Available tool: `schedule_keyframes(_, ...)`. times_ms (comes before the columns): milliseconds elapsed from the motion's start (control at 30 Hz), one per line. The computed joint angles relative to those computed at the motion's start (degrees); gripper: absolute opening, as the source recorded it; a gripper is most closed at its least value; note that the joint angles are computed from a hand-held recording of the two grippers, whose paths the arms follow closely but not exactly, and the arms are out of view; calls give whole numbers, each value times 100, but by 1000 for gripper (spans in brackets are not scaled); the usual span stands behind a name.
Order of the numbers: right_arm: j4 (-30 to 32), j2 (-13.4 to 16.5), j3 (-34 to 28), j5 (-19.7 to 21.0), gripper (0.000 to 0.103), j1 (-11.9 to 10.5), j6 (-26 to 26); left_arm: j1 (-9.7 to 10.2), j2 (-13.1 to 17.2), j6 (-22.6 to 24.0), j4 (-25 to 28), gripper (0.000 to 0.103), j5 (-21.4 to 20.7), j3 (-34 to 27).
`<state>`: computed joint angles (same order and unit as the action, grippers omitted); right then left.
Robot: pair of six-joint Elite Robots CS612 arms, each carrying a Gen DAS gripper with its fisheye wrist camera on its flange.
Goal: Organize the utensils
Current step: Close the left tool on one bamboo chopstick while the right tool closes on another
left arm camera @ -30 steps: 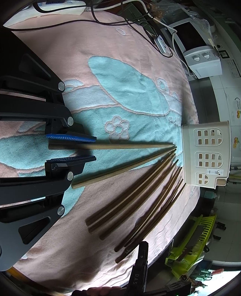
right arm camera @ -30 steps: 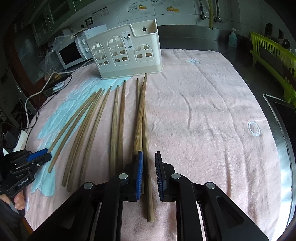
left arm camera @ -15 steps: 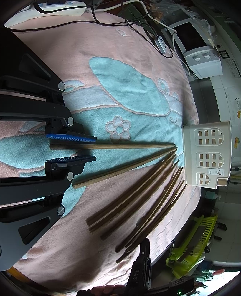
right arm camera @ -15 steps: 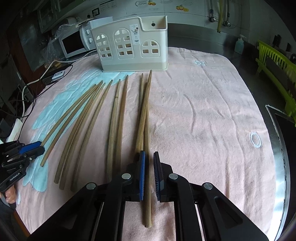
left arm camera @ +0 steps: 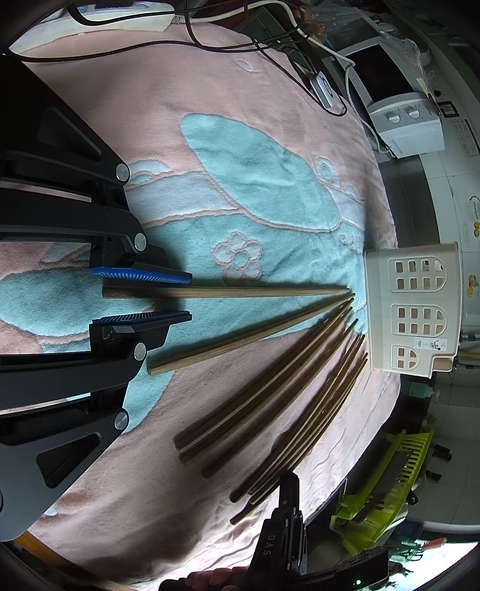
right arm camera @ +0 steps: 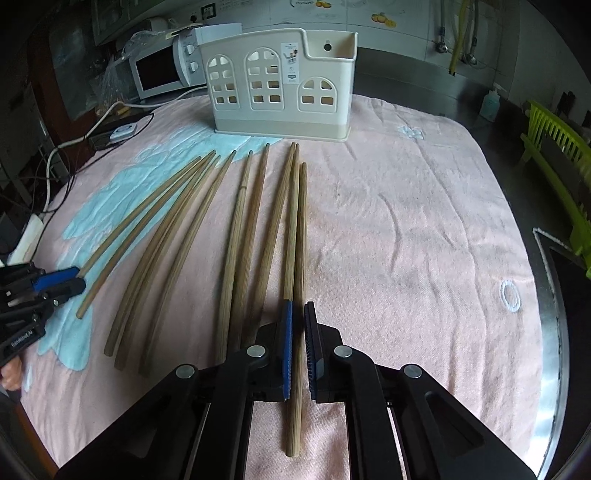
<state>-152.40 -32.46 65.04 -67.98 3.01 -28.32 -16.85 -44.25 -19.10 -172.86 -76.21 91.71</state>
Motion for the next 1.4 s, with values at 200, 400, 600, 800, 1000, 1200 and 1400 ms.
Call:
schedule_keyframes(200,-187,30,5,-42,8,21,45,4,-1,-5,-27,15,-24,15)
schedule_keyframes(400,-189,17,16,-176,8,12,-76,3,1,-18,-41,16,-21,16)
schedule_keyframes(600,-224,-34,170,-162,8,3,-141,7,4,-22,-50,16,-34,16)
schedule_keyframes(800,-237,12,97,-151,9,14,-77,14,4,-73,-57,16,-47,15)
schedule_keyframes(1000,-428,-74,328,-26,11,-40,-41,26,8,-136,-80,16,-72,14)
schedule_keyframes(1200,-601,-120,473,38,11,-68,163,29,4,-212,71,16,-66,-31)
schedule_keyframes(1400,-724,-129,524,8,7,-72,187,28,3,-200,49,15,-66,-22)
